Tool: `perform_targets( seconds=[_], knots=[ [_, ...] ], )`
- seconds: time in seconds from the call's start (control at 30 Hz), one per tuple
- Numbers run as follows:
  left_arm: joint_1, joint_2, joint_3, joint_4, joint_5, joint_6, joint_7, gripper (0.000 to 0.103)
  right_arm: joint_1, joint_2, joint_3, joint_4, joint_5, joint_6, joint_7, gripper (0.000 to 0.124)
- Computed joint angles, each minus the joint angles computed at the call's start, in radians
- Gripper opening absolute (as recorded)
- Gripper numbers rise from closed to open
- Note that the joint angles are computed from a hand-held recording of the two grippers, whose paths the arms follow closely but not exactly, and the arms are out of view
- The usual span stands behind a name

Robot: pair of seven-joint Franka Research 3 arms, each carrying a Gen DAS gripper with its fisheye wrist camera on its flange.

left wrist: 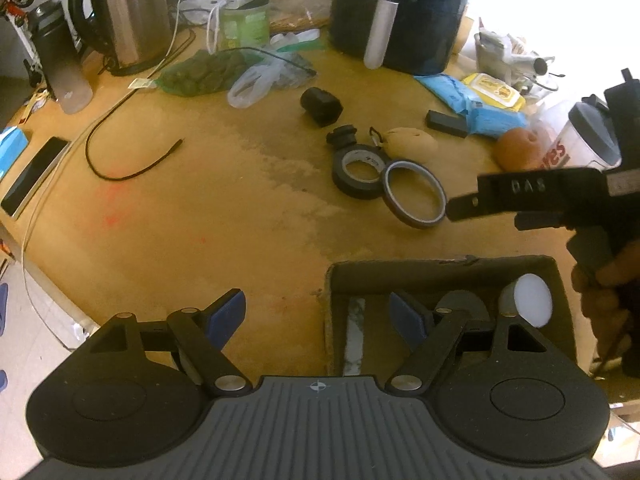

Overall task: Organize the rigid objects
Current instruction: 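Move the right tool from the box to the black-rimmed clear ring, then grasp the black-rimmed clear ring with the right tool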

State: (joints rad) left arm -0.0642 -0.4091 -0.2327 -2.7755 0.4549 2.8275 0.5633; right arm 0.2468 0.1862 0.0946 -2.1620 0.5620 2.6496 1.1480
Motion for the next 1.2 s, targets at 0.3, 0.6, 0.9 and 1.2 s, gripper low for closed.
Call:
perform_targets(
  seconds=[0.3, 0.6, 0.9, 1.2],
  knots=[
    [-0.001, -0.052, 0.023, -0.047, -0.049, -0.027, -0.007, 0.079, 0.010, 0.128, 0.000, 0.118, -0.017, -0.024, 0.174, 0.103],
    [0.013, -0.126, 0.036, -0.096, -0.083, -0.075, -0.034, 0.079, 0.008, 0.252, 0.013, 0.237, -0.011, -0.045, 0.325, 0.103],
    [0.024, -0.163, 0.038, -0.119, -0.100, -0.105, -0.061, 0.079, 0.036, 0.314, 0.003, 0.325, -0.056, -0.068, 0.454, 0.103],
    [0.026, -0.178, 0.045, -0.127, -0.104, -0.126, -0.068, 0.079, 0.105, 0.356, -0.048, 0.404, -0.240, -0.139, 0.655, 0.103]
  ],
)
